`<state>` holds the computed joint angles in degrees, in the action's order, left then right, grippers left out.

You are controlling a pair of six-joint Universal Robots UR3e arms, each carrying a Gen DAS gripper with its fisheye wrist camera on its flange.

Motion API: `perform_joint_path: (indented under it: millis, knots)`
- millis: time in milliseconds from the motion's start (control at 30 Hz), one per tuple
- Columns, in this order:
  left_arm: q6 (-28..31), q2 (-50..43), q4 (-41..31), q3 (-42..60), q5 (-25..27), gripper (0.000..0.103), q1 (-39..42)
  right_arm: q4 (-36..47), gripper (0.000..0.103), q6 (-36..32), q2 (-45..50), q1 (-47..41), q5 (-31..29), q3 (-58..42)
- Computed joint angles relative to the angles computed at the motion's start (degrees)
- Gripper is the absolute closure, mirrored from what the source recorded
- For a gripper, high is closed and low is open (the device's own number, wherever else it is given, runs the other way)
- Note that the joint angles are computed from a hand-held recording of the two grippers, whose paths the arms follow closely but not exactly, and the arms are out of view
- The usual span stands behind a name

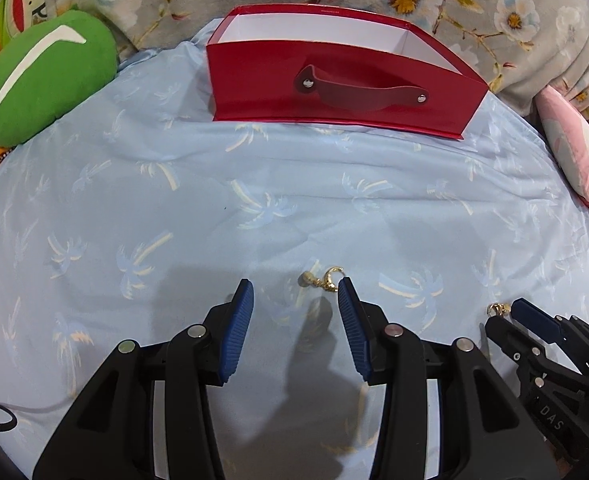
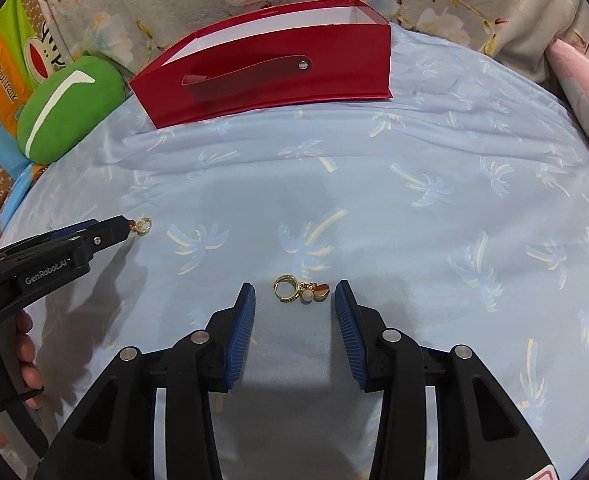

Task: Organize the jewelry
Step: 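Move both grippers back over the sheet toward the remaining earrings, then grasp the gold earring with pearl charm using the right gripper, then close the left gripper on the small gold earring while the right gripper holds its earring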

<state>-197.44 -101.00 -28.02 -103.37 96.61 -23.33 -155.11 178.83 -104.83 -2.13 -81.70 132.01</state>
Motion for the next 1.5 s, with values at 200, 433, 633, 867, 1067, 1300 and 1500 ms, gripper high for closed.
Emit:
perform_joint_path:
  millis: [200, 433, 633, 867, 1067, 1300, 1500]
  knots:
    - [-0.8, 1.2, 0.9, -2.5, -1.2, 0.061, 1.2, -0.7, 0.090, 0.1, 0.7, -0.1, -0.8, 0.0]
    - [-0.7, -1.0, 0.1, 0.4, -2.3, 0.058, 0.6, 0.0, 0.101, -0.3, -0.8, -2.9, 2.3, 1.2]
    - [-1.1, -4.6, -0.1, 4.3, -1.3, 0.042, -0.8, 1.8, 0.095, -0.9, -1.9, -4.7, 5.5, 1.5]
    - [-0.2, -8.4, -0.3, 8.7, 1.0, 0.049, -2.6, -0.8, 0.076, 1.8, 1.1, -2.4, 3.5, -0.2]
    - [0.8, -8.2, 1.3, 7.7, 0.6, 0.084, -2.8, -1.8, 0.089, 2.9, 3.6, -1.3, 1.2, -1.9]
    - [-0.1, -4.0, 2.4, 2.6, -4.8, 0.100, -0.5, -1.5, 0.090, 2.2, 1.4, -2.2, 1.9, -0.6]
    - [-0.3, 2.9, 2.9, -3.5, -7.4, 0.100, 1.5, 1.2, 0.090, 1.5, -3.7, -4.3, 4.4, 0.6]
